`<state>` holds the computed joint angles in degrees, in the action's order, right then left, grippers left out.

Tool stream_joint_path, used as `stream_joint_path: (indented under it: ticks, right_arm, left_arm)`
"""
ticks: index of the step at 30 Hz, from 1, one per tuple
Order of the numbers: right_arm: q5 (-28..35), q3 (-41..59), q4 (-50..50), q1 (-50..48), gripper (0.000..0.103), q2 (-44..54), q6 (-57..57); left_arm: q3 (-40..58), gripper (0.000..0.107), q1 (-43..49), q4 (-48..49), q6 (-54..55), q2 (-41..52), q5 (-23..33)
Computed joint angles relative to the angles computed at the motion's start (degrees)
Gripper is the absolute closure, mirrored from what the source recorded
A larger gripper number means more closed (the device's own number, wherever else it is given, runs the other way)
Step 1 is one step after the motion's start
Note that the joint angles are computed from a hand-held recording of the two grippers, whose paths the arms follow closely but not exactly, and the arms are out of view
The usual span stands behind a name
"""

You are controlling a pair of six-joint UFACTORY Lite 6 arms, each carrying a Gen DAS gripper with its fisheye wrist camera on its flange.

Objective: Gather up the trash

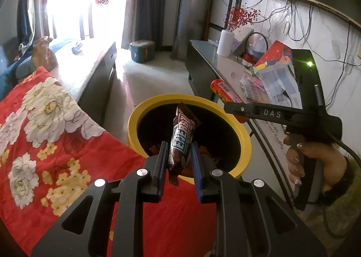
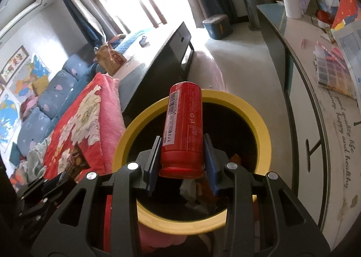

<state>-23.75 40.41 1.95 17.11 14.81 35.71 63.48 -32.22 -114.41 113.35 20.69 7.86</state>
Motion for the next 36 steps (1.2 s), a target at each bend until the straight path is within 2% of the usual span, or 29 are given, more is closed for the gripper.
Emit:
stream_joint_path:
  ticks: [2,13,15,16,17,18,19,21,23,25,27,31,34,36]
  right_arm:
    - [-0.38,-0.19,-1.19,-0.37,0.074,0.45,1.07]
    - [-1.58,-0.27,-6.03,-2.01,0.074,2.17,5.63]
    - [-2.22,-0.51,-6.63,-2.1,0.071,2.4,6.64]
    - [-2.77,-0.88,-6.21,-2.12,0.067,2.4,6.91]
    - [-2.78,-1.02,-5.76,-2.24,0.058,2.38,6.89]
    - [-2.88,-1.21,-5.49,-2.48,0.052,2.25,6.93]
    - [-3.0,-1.71,-5.43,-2.66,0.049,1.82,7.14]
    - [-3.31,-3.31,-3.36,-2.55,0.039,0.3,6.32]
    - [-3.02,-4.44,-0.88,-2.47,0.034,-1.16,4.08]
    - [-2.36,-5.7,3.28,-1.83,0.029,-3.05,0.62]
    - [-1.98,-6.81,6.38,-1.1,0.025,-4.91,-2.0]
    - [-0.91,-9.24,18.11,2.02,0.017,-10.05,-13.36]
    - [-1.17,-10.56,29.79,6.22,0.012,-13.81,-23.91]
    - [-0.96,-10.87,33.49,7.56,0.011,-15.52,-27.35]
  left_arm:
    - [1.44,0.087,0.13,1.43,-1.51,1.79,0.08]
    - [10.73,0.087,0.51,24.91,-25.79,11.15,0.07]
    - [11.97,0.086,0.45,27.5,-28.68,12.27,0.14]
    - [13.15,0.08,0.56,31.19,-32.48,13.19,0.51]
    - [14.21,0.072,0.66,34.4,-35.98,14.06,0.8]
    - [14.75,0.053,0.55,35.21,-37.08,14.62,0.61]
    - [14.71,0.047,0.76,33.68,-35.78,14.77,0.8]
    - [14.31,0.047,0.95,30.79,-32.92,14.45,1.46]
    - [12.9,0.04,1.0,25.78,-27.67,13.21,1.24]
    - [11.53,0.019,1.15,21.65,-23.98,11.81,0.71]
    - [10.27,0.012,1.48,19.49,-22.27,10.44,0.65]
    - [6.6,0.011,1.75,11.74,-15.65,6.48,-1.5]
    - [3.24,0.011,2.27,0.24,-4.63,2.68,-2.87]
    - [0.16,0.011,3.14,-9.41,4.43,-0.7,-3.08]
